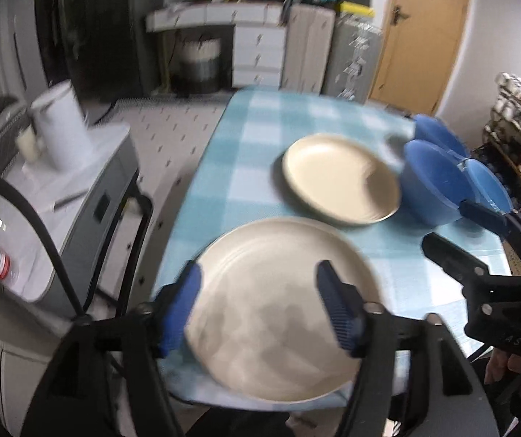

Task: Organize plates and bowls
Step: 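Withdraw both tools back from the plate stack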

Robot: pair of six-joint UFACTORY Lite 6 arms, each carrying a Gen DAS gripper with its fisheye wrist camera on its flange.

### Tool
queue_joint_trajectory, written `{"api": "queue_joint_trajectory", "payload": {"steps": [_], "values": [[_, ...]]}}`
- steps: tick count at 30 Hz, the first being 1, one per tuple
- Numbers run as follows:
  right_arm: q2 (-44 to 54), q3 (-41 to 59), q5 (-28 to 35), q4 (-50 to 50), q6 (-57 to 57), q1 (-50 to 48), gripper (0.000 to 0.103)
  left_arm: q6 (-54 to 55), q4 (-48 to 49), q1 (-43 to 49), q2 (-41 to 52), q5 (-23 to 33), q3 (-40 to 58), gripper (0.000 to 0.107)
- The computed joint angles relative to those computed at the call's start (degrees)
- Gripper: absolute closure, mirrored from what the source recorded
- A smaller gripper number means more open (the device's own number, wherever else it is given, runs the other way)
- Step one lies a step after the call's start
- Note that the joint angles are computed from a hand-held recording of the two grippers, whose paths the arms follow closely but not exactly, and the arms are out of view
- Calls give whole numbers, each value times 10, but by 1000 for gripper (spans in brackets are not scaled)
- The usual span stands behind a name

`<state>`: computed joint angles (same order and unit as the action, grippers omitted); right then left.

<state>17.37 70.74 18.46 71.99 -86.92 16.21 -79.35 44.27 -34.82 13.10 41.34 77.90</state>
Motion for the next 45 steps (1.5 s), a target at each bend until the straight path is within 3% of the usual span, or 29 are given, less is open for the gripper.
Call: {"api": "queue_joint_trajectory", "payload": {"steps": [2, 6, 10, 17, 23, 28, 32, 38, 45], "values": [[-19, -17, 19, 33, -34, -28, 16, -61, 72, -39, 7, 23, 16, 11], [-66, -79, 51, 162, -177, -87, 9, -146, 200, -112, 45, 92, 61, 8], [-113, -146, 83, 287, -330, -140, 3, -181, 267, -150, 92, 153, 108, 4], [-183, -251, 178, 431, -510, -233, 1, -220, 294, -150, 146, 131, 155, 4], [-238, -320, 278, 461, -570, -326, 1, -264, 317, -153, 147, 109, 133, 4], [-219, -294, 262, 427, -522, -352, 1, -331, 354, -158, 127, 96, 104, 4], [-221, -289, 253, 438, -517, -359, 1, -260, 303, -159, 175, 98, 169, 4], [-224, -298, 237, 473, -561, -336, 1, -256, 323, -182, 186, 133, 177, 4], [-208, -285, 214, 498, -573, -320, 1, -264, 309, -171, 177, 120, 168, 4]]}}
